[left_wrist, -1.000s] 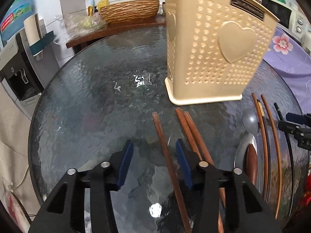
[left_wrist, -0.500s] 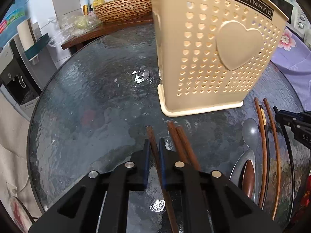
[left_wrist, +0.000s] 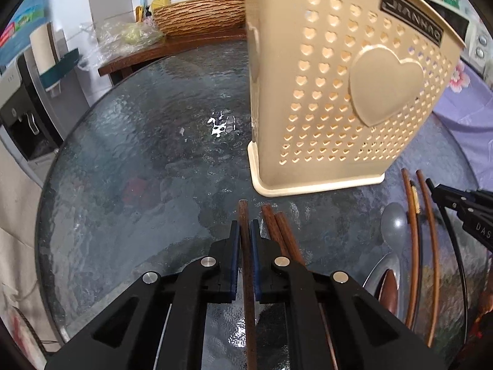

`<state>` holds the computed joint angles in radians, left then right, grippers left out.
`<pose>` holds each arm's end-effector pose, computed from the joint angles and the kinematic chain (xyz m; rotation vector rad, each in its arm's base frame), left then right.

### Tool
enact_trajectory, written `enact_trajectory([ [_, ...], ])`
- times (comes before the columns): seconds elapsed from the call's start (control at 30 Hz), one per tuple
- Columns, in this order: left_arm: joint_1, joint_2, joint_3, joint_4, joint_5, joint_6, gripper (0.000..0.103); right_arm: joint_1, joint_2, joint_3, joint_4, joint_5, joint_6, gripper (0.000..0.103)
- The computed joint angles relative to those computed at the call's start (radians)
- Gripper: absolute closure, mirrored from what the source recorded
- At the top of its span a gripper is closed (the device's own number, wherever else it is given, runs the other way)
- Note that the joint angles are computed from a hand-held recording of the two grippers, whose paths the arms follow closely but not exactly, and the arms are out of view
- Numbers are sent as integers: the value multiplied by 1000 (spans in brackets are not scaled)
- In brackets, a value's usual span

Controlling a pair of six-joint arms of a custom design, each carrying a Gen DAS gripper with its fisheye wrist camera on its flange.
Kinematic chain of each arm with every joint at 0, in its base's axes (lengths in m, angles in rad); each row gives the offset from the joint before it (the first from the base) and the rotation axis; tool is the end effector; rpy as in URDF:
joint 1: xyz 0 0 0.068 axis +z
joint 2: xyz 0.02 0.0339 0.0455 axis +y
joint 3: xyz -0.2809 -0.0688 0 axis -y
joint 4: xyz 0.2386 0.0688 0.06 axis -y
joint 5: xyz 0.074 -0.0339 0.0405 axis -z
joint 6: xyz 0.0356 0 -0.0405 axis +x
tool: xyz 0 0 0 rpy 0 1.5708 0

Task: Organize utensils
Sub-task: 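Close right tool on a black chopstick while left tool grasps a brown chopstick, then lift both chopsticks into the beige holder and open both tools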

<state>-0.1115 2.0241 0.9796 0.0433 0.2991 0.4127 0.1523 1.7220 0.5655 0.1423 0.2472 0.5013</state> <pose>0.3695 -0.0519 0.0989 0.7615 2.4089 -0.2651 0.2688 0.0324 0.1048 0.5293 2.4834 -0.0658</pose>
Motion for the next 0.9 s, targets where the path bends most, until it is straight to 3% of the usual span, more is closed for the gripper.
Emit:
enact_trajectory([
  [0.4,55,-124,-16,-48,157,-5,97,-30,-251,-133,138,-99,-50,95],
  [0.7,118,-333,-60,-119,309,-1,97,-30,-557,-155,28,-198,-83,95],
  [0.9,146,-418,-65,-166,362,10,97,34,-694,-104,-109,-172,-100,95],
])
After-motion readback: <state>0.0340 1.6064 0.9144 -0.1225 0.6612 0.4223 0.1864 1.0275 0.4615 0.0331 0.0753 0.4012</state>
